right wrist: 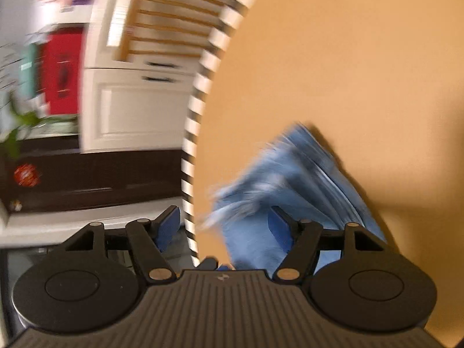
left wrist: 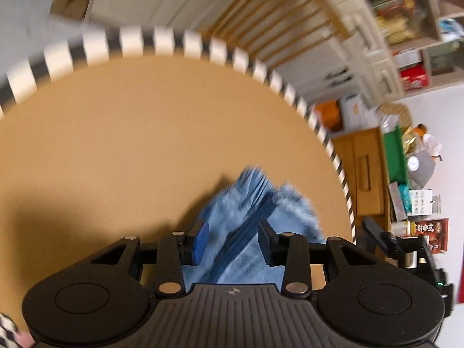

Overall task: Fold clothes
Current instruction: 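Carry the leg ends over onto the waistband with both grippers, then open both grippers to release the jeans on the waistband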

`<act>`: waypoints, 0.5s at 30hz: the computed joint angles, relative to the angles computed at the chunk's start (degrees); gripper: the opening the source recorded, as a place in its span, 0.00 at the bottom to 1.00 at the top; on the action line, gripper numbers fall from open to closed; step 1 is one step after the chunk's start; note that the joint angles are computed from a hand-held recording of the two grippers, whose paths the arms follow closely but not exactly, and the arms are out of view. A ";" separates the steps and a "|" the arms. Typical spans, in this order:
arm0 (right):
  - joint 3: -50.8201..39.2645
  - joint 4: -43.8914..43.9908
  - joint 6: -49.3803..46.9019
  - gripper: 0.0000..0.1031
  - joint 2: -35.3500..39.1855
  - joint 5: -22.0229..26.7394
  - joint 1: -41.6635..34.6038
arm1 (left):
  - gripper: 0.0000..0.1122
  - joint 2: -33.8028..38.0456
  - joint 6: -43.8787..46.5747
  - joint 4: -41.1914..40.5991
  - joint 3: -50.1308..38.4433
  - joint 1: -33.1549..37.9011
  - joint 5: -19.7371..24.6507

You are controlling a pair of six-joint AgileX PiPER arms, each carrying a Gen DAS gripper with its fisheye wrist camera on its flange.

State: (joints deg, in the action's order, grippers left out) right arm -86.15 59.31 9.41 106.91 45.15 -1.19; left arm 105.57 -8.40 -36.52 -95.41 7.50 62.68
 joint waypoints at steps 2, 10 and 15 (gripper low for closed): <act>3.10 -4.81 -5.05 0.55 -4.21 -5.93 1.98 | 0.35 -3.38 7.03 -4.11 3.56 0.72 -3.29; 2.80 -26.18 -5.47 0.07 -0.94 -9.78 10.22 | 0.20 -0.76 21.69 -0.81 6.80 -11.44 -10.80; 3.41 -29.69 -5.09 0.00 2.27 -11.92 11.94 | 0.11 0.38 17.58 7.55 9.02 -15.26 -16.44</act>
